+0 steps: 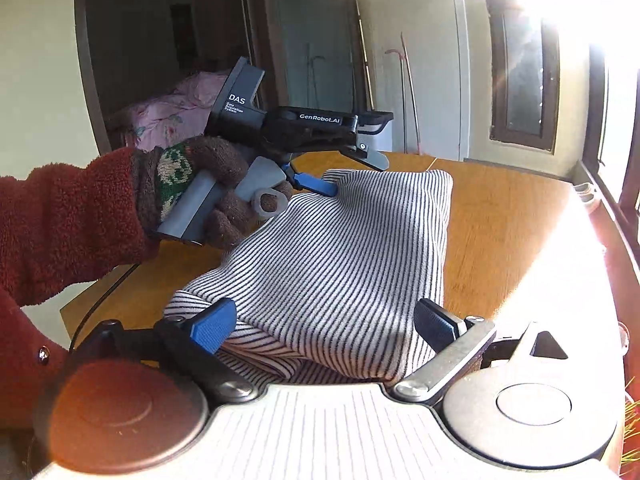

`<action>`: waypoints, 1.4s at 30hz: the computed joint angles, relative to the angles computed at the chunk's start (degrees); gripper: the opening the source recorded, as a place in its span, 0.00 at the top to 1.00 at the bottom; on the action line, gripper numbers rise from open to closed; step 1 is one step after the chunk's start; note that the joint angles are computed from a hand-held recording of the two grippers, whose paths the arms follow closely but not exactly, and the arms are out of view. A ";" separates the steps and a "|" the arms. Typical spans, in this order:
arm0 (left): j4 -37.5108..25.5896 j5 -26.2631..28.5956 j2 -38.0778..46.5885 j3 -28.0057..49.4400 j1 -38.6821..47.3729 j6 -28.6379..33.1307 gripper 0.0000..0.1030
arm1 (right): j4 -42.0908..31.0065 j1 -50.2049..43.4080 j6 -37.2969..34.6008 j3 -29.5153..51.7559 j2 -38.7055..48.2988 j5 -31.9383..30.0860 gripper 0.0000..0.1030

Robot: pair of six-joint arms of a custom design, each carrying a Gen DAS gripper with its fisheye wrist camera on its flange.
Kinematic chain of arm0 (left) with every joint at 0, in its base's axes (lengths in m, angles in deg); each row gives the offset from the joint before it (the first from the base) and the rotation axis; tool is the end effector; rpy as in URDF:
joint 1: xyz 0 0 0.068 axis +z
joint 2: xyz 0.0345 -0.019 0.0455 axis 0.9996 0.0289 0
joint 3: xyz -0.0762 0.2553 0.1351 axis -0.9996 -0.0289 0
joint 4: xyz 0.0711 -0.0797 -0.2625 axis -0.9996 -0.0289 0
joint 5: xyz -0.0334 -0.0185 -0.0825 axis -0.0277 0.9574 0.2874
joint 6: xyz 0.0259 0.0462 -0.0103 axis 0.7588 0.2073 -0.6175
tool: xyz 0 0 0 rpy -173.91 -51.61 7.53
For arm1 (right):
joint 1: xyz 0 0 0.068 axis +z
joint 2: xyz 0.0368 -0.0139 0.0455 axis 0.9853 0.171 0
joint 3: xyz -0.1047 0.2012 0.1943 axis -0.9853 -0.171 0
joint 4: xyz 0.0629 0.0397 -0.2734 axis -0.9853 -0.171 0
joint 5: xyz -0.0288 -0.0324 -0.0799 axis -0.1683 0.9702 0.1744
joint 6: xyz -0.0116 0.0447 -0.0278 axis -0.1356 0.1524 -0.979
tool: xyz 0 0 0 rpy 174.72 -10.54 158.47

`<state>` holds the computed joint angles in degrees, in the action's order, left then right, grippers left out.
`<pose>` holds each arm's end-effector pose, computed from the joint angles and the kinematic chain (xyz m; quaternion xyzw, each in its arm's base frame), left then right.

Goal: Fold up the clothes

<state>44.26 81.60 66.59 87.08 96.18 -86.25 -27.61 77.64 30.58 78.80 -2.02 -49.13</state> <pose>0.2875 0.0207 0.1164 -0.0484 0.8842 -0.2668 0.3803 0.1319 0.0185 0.1555 -0.3152 0.8170 0.2420 0.4178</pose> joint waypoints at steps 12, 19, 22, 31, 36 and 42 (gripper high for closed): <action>-21.46 -13.15 -42.48 -19.82 -10.56 18.36 0.00 | 8.34 9.14 7.63 -5.09 -4.47 19.28 0.00; -33.99 -26.57 -59.91 -25.71 -24.41 16.93 0.00 | 3.35 16.13 7.88 -5.78 -5.23 29.88 0.00; -35.30 -23.53 -59.47 -25.50 -20.77 16.75 0.00 | 1.43 13.82 6.93 -4.97 -4.79 27.61 0.00; -45.27 -24.18 -69.30 -24.13 -20.07 18.70 0.00 | -0.28 2.01 1.83 -0.19 -6.17 13.96 0.00; -48.72 -25.47 -73.20 -23.89 -21.13 18.29 0.00 | 11.91 6.31 3.30 -1.30 9.83 22.76 0.00; -57.26 -18.79 -80.31 -22.86 -9.88 26.04 0.00 | 4.68 8.98 -5.86 -3.30 -6.52 20.76 0.08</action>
